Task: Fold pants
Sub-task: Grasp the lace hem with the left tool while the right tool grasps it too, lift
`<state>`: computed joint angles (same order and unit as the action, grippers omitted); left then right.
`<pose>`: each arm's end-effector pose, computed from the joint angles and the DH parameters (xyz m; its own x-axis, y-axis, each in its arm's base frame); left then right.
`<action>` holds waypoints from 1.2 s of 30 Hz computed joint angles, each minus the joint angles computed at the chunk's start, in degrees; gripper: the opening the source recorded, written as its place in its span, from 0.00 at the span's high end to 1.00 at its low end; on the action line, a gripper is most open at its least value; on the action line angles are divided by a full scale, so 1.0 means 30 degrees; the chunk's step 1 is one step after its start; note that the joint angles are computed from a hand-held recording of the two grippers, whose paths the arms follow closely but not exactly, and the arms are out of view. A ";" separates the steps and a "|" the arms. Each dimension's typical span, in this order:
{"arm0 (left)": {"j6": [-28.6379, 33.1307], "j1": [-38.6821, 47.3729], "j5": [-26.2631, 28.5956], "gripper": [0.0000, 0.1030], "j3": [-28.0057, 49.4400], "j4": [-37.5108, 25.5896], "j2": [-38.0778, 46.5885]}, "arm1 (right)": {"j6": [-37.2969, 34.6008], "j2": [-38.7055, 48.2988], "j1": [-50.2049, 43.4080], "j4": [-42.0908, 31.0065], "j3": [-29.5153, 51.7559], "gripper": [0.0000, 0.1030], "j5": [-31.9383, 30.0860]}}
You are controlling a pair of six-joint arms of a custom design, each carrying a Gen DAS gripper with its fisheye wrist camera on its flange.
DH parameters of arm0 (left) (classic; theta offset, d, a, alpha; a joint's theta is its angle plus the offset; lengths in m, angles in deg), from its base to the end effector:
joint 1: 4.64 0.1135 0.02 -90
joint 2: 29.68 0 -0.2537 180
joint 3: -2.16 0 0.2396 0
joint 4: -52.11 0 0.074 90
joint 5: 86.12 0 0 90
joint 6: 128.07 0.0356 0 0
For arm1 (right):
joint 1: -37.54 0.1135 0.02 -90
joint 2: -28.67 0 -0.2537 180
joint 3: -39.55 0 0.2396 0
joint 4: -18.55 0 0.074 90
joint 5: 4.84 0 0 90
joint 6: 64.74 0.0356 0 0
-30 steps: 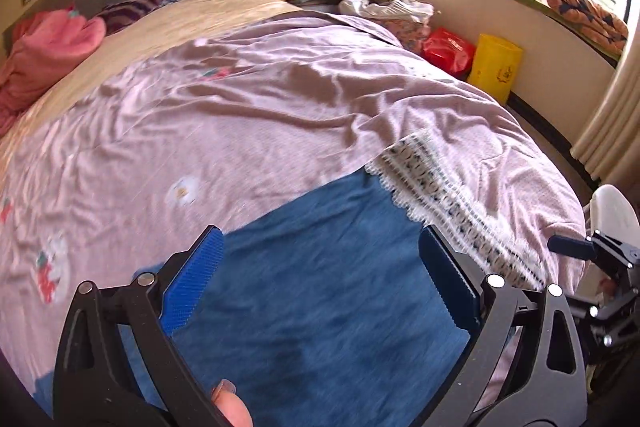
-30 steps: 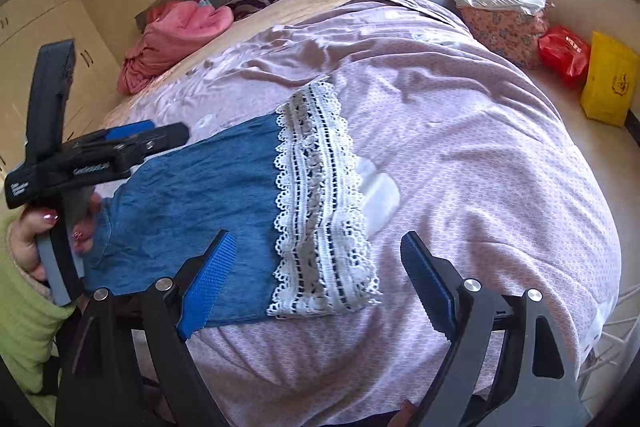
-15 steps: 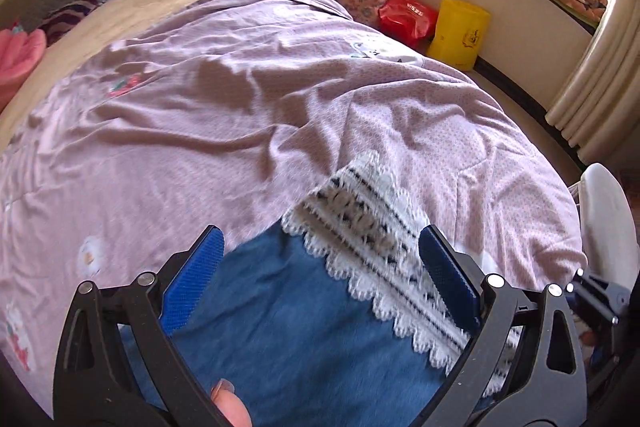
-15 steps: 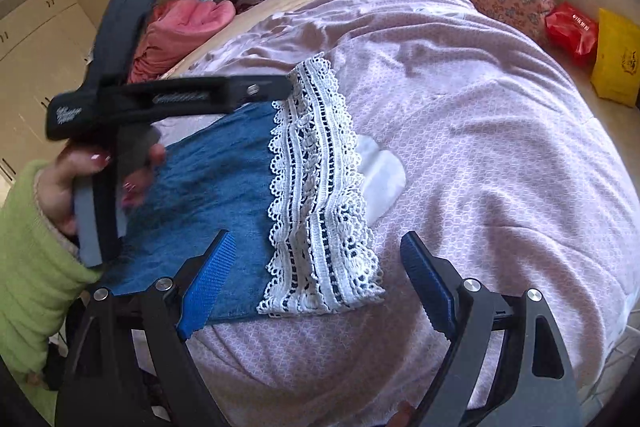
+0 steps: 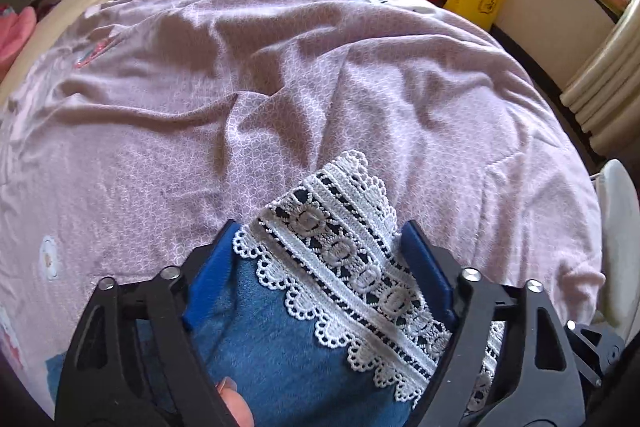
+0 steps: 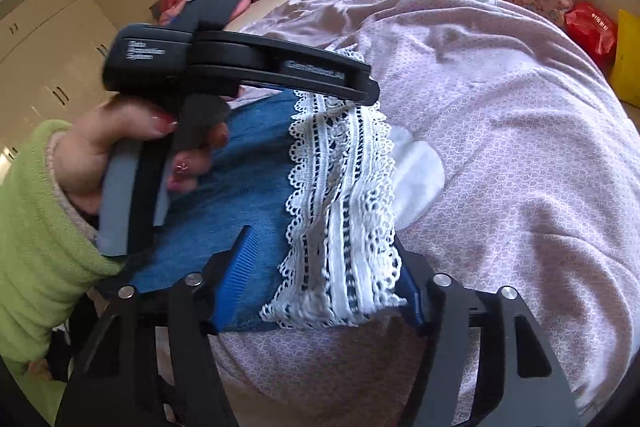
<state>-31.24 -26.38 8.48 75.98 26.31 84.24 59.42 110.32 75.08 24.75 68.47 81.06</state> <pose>0.3248 -0.1326 0.0911 -0.7944 0.4444 -0.4141 0.4976 0.8671 -0.0241 0.1599 0.1261 0.0944 -0.8393 0.0614 -0.5401 -0.2121 0.8779 0.4292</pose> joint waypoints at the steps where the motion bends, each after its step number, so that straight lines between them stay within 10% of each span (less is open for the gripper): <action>1: -0.0045 -0.0031 -0.0129 0.35 0.0051 -0.0037 0.0041 | 0.0030 0.0323 -0.0162 0.0107 0.0062 0.44 -0.0198; 11: 0.0078 0.0426 0.0680 0.78 -0.2298 0.1416 -0.1928 | -0.0018 -0.0416 0.0325 0.0606 -0.0227 0.70 -0.0062; 26: 0.0906 0.7661 1.1248 0.80 -0.5032 0.0291 -0.7998 | -0.1011 -0.5310 0.6129 -0.4521 0.2589 0.71 0.5650; 36: 0.6157 1.6061 1.5998 0.80 -0.5235 -0.3428 -0.7635 | -0.5096 0.1017 0.9700 -0.4153 0.8350 0.71 0.6779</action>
<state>-12.77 21.80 56.47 60.27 16.02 61.34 44.13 113.37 104.17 12.29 93.52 101.39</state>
